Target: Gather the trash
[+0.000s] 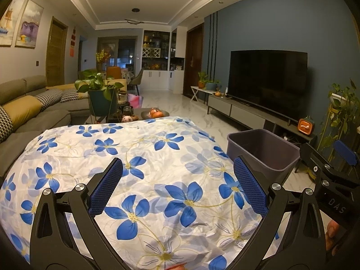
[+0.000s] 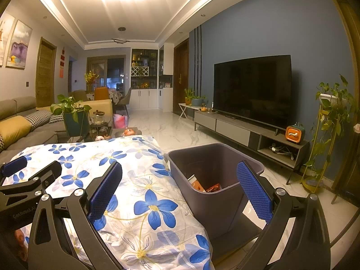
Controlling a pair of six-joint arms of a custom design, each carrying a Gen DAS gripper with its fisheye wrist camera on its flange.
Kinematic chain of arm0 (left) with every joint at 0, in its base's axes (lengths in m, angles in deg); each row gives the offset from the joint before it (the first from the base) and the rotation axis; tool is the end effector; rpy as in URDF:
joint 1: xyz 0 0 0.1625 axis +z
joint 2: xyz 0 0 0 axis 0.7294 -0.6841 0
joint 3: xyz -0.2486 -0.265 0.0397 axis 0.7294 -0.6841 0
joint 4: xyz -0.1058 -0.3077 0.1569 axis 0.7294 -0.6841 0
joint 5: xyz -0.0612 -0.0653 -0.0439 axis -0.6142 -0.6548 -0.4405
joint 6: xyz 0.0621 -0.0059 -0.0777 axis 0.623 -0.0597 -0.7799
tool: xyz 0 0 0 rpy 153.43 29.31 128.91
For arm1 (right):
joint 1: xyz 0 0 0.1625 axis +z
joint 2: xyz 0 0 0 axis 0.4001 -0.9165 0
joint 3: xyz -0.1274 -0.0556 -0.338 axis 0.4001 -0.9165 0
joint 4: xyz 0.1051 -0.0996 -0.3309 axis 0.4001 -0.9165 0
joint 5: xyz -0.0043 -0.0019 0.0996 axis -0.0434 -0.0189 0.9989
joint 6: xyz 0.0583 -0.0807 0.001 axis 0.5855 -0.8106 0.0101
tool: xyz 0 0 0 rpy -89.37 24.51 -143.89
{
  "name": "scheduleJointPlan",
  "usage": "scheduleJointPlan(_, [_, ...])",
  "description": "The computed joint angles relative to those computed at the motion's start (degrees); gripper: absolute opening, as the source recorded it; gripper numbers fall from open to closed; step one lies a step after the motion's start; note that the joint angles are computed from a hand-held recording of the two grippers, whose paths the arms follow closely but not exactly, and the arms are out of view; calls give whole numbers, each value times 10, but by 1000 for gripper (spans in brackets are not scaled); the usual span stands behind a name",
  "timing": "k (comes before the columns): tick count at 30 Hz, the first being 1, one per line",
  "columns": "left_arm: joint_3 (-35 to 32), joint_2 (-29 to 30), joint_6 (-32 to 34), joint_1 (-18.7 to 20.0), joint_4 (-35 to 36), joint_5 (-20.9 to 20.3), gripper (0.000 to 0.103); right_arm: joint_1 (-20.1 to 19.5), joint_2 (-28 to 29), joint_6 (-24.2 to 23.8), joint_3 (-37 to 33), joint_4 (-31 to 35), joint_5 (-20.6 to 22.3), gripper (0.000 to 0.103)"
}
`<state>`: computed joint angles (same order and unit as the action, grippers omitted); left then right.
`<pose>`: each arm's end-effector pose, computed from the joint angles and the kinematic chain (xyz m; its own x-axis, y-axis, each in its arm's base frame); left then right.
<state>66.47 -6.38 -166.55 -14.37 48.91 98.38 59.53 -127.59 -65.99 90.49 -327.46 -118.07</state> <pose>-0.4039 -0.5080 -0.0505 -0.7175 0.2684 -0.6427 0.6943 0.3494 -0.6292 0.0539 -0.4398 0.2836 -0.6596 0.2989 0.6896 -0.6451 0.2456 -0.7235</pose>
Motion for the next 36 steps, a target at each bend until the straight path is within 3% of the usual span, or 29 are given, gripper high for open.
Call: scheduleJointPlan(36, [-4, 1, 1, 1, 0, 1, 97, 0, 0, 2, 1, -1, 0, 97])
